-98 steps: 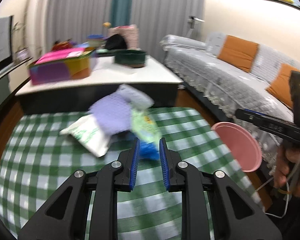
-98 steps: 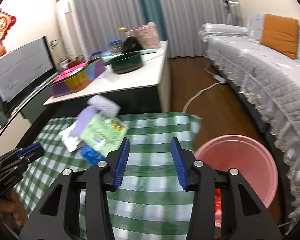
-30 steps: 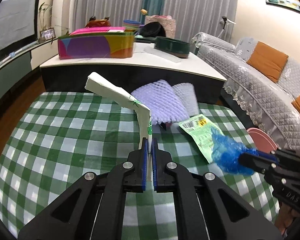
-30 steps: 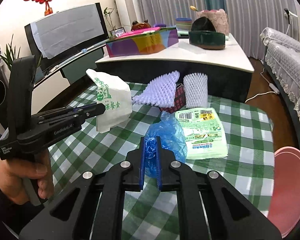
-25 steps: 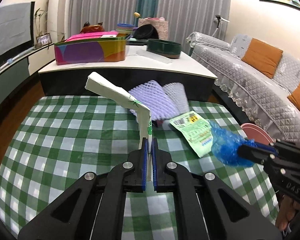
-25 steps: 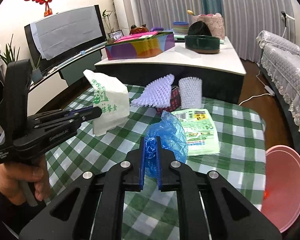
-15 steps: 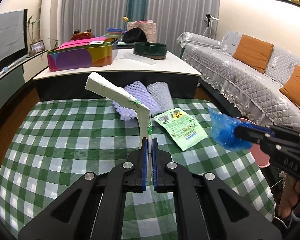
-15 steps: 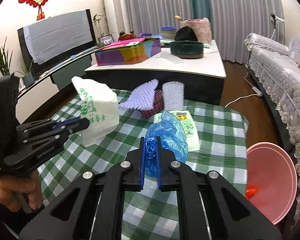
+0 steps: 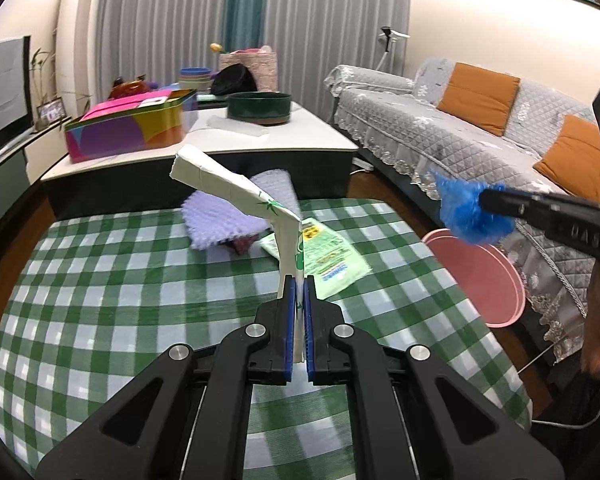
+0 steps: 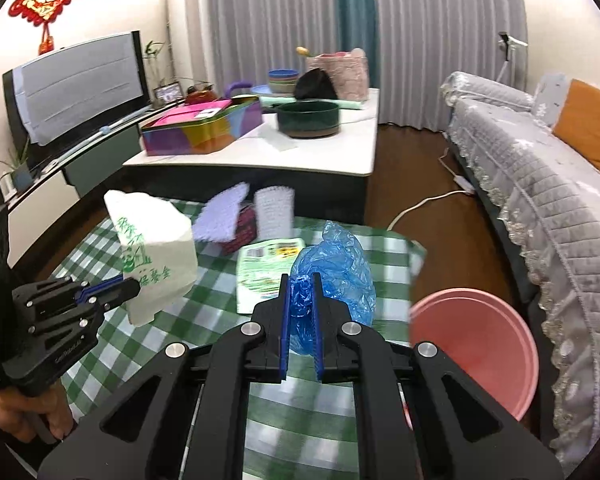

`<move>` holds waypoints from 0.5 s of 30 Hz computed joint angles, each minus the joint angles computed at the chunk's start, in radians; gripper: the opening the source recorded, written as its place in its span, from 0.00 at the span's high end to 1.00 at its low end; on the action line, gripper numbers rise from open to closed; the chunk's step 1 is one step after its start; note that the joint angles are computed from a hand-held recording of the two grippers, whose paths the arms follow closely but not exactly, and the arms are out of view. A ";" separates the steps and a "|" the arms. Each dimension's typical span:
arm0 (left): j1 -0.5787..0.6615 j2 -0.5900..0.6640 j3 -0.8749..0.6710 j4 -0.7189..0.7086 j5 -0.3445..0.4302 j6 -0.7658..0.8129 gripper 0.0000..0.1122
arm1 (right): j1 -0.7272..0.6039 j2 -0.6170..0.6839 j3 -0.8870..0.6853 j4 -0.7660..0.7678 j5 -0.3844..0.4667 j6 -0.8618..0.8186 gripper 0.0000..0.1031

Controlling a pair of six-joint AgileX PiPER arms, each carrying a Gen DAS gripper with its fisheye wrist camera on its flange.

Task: Collect trash
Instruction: 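Lift the white paper bag with the left tool while the right tool carries the blue bag toward the basin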

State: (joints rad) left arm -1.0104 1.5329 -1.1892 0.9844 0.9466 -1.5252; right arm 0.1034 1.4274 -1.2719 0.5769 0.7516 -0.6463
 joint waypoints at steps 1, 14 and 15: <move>-0.001 0.009 -0.013 0.000 -0.005 0.007 0.96 | -0.018 0.002 -0.013 -0.004 0.013 -0.005 0.91; -0.018 0.132 -0.159 -0.027 -0.051 0.092 0.96 | -0.308 0.038 -0.072 0.117 0.062 -0.183 0.91; -0.020 0.142 -0.170 -0.030 -0.052 0.099 0.96 | -0.319 0.044 -0.073 0.122 0.056 -0.184 0.91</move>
